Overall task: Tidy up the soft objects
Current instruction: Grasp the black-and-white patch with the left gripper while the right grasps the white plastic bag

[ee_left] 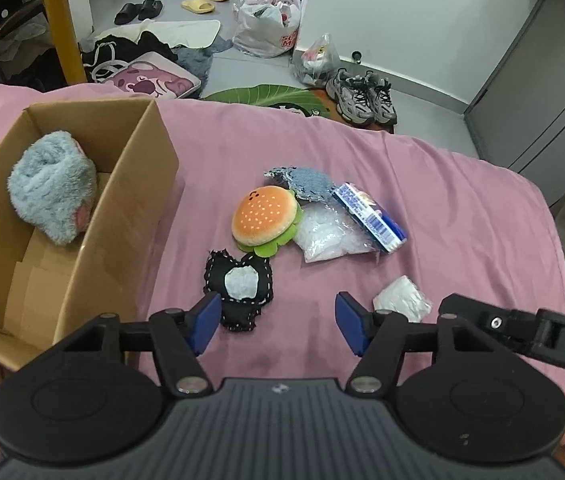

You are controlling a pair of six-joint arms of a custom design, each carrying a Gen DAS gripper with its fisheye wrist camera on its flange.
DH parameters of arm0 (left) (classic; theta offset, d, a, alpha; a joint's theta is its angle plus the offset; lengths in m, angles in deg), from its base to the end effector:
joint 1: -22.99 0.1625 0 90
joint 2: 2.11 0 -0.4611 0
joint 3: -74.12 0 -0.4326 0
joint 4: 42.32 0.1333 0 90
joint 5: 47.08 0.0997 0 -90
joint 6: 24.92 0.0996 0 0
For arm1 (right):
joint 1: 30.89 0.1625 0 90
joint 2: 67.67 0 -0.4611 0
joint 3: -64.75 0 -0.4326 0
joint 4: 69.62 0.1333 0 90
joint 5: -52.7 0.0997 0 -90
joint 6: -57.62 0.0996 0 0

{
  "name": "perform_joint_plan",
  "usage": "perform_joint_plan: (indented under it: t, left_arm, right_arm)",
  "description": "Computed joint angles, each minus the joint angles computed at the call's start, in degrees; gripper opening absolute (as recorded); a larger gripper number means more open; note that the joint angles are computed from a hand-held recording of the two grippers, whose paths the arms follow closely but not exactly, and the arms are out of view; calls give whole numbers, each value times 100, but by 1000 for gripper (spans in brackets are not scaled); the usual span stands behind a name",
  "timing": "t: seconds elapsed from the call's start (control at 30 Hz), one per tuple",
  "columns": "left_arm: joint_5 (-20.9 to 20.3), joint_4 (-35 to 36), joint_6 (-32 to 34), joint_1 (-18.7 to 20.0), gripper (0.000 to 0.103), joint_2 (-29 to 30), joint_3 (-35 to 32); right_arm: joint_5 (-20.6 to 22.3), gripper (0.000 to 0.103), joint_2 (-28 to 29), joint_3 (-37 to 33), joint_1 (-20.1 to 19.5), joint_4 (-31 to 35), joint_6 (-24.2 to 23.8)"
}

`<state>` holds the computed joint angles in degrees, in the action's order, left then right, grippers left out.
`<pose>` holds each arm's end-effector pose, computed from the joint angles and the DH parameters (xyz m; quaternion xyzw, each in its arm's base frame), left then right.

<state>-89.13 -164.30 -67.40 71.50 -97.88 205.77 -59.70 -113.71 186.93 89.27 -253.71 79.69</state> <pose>-0.1091 -0.4363 0.2944 0.0059 0.9133 -0.2485 0.3227 0.3572 -0.4250 0.0175 0.0381 -0.9687 0.2219 0.1049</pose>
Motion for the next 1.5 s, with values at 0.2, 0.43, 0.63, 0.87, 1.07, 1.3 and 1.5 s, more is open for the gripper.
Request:
perform_joint_plan:
  t: [0.2, 0.43, 0.63, 0.87, 1.07, 1.3, 1.5]
  left_arm:
    - [-24, -259, 215, 360, 59, 360, -109]
    - [-147, -406, 364, 677, 59, 648, -220]
    - [-82, -440, 393, 851, 59, 801, -291]
    - [14, -493, 407, 927, 50, 854, -290]
    - [-58, -533, 429, 870, 28, 676, -243]
    - [-119, -675, 655, 572, 27, 362, -118]
    - [-165, -520, 613, 278, 27, 49, 4]
  right_arm:
    - [-29, 45, 89, -141, -107, 389, 97]
    - [-113, 45, 179, -334, -225, 846, 267]
    - [-225, 44, 331, -527, -271, 1090, 276]
    - [-230, 35, 349, -495, -294, 955, 249]
    - [-277, 34, 305, -459, -212, 848, 120]
    - [-390, 34, 155, -261, -39, 539, 80]
    - [-722, 34, 97, -180, 189, 296, 40]
